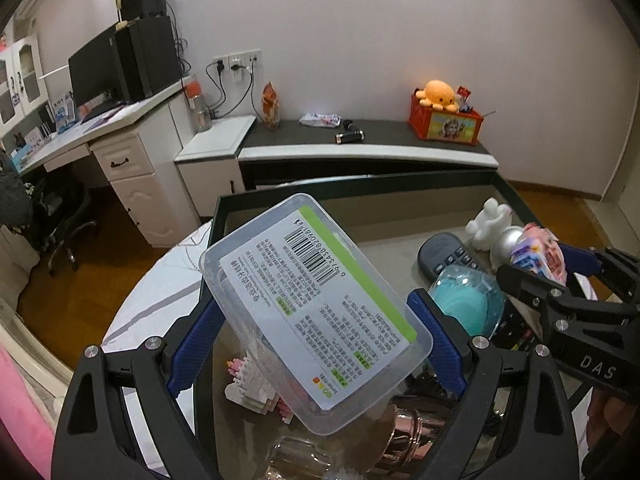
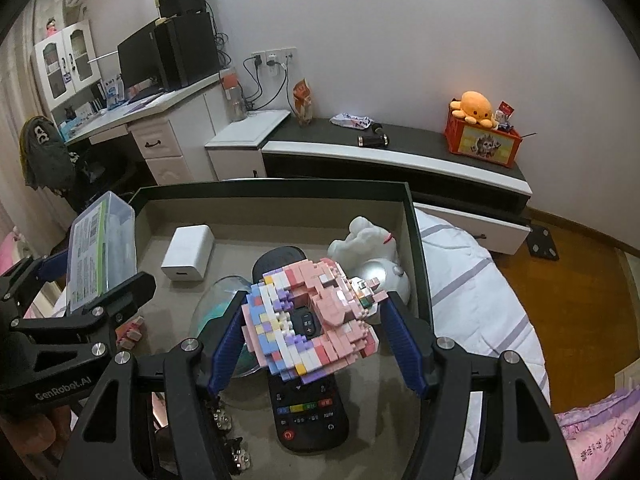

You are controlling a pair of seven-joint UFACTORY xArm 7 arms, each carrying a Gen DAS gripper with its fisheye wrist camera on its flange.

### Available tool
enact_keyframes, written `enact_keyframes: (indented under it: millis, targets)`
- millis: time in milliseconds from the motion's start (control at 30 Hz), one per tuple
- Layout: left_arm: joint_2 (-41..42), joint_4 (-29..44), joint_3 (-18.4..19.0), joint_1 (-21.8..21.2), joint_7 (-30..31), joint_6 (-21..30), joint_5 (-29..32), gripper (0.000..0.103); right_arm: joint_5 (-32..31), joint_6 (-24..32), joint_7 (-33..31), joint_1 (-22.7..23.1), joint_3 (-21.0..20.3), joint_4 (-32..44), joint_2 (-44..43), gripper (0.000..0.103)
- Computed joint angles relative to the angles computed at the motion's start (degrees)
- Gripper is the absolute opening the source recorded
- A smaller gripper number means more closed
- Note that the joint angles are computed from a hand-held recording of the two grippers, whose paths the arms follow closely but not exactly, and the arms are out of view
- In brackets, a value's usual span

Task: Organize rigid objects
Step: 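Lower the plastic box into the green box with the left tool while the right tool releases the donut there, then withdraw both tools from the green box back over the table items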

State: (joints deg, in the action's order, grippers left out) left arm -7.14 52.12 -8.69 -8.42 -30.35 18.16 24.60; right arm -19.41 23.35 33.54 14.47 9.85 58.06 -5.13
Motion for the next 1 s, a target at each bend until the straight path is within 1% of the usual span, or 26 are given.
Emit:
enact_keyframes:
  millis: [100,133,167,233,300,367,500,533,567,667,867,1000]
  targets:
    - [-0.1,0.0,-0.1,0.0,0.1,0.8,0.6,0.094,0.7,0.5,-0.5,0.1,-0.2,0.3,0.5,0.069]
    - [-0.5,-0.3,-0.2,0.1,-0.2,0.8,1.2,0.094,0.9,-0.1,-0.5,0.1,-0.3,-0.1,0.3,0.076]
    - [-0.8,-0.5,-0.2,0.1,-0.3,0.8,1.4,0.097,0.8,-0.2,-0.1,0.1,-0.2,-0.3,0.2,0.08]
    - [-2.0,-1.2,-0.3,0.3,-0.2,0.9,1.4,0.1,0.1,0.0,0.5,0.1,0.0,-0.4,0.0,0.08]
    - [-3.0,-1.8,-0.8,0.9,-1.1,1.0,2.4,0.103,0.5,0.2,0.3,0.1,0.0,-0.7,-0.3,0.083]
    - [-4.1,-2.3,-1.2,1.3,-1.9,1.1,2.9,0.103,1.4,-0.3,0.3,0.2,-0.1,-1.4,-1.0,0.086]
    - [-8.6,-5.6,-1.3,2.0,-1.6,0.2,1.0,0.103,1.9,-1.4,1.2,-0.2,0.3,-3.3,-3.4,0.088]
    - [-10.2,-6.7,-1.3,2.1,-1.4,0.0,0.3,0.103,2.5,-1.7,1.1,-0.2,0.4,-3.7,-4.0,0.09]
    - [-11.5,-7.5,-1.5,2.5,-1.3,-0.1,-0.3,0.103,2.8,-1.9,1.0,-0.2,0.5,-4.3,-4.8,0.103]
    - [-16.1,-10.4,-2.2,3.2,-1.0,-0.1,-2.3,0.103,0.5,-0.7,3.3,-1.3,2.3,-5.2,-7.4,0.103]
    - [-26.6,-16.3,-2.9,2.8,1.3,2.0,-7.5,0.103,1.5,-0.7,5.1,-1.8,4.3,-9.3,-14.8,0.103]
    - [-33.6,-19.3,-3.3,2.0,2.5,4.8,-10.6,0.103,2.6,0.0,6.8,-2.0,6.3,-12.9,-21.6,0.103]
